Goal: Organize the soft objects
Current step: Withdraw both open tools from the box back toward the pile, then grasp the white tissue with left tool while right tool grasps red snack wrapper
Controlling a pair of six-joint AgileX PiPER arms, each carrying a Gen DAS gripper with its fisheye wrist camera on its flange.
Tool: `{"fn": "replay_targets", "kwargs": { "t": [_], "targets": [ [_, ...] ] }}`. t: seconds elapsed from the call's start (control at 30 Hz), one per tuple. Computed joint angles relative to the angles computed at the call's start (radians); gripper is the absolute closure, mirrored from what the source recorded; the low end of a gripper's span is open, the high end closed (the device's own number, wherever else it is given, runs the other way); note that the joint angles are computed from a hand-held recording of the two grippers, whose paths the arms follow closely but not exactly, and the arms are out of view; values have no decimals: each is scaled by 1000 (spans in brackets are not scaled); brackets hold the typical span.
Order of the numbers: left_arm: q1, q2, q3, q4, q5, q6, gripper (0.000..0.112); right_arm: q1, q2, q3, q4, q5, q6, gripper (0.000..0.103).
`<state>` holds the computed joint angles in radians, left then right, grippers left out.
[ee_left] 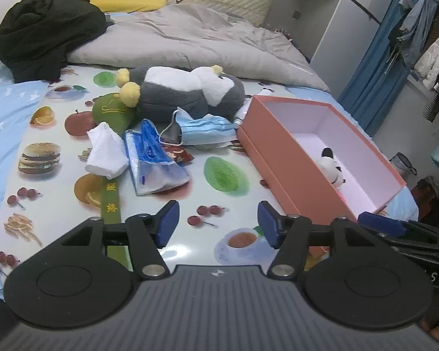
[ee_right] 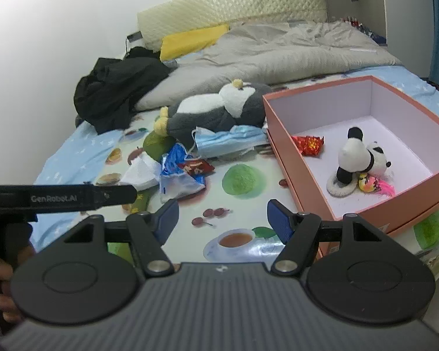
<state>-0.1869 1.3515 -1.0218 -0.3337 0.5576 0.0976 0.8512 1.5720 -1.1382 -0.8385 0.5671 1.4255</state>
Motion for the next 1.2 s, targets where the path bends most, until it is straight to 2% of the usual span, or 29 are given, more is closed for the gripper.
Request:
{"fn": "replay_targets", "kwargs": {
  "t": [0.3,0.4,0.67,0.77,0.83,1.0,1.2],
  "targets": [
    [44,160,-78,50,-55,4,46,-83,125,-76,126,-101,-150,34],
    [65,228,-123,80,-68,-3,46,-117,190,-134,204,-130,-248,34],
    [130,416,-264,197,-108,-59,46,-193,393,-326,380,-140,-472,34],
    [150,491,-331,259,-108,-109,42,-214,480,-431,449,-110,-560,34],
    [168,532,-367,247,-117,-93,39,-222,536,-505,466,-86,-601,34],
    [197,643,-467,273,-126,-105,39,-246,673,-696,539,-25,-703,34],
    [217,741,-552,231,-127,-58,39,-266,828,-931,656,35,-826,34]
  ]
}}
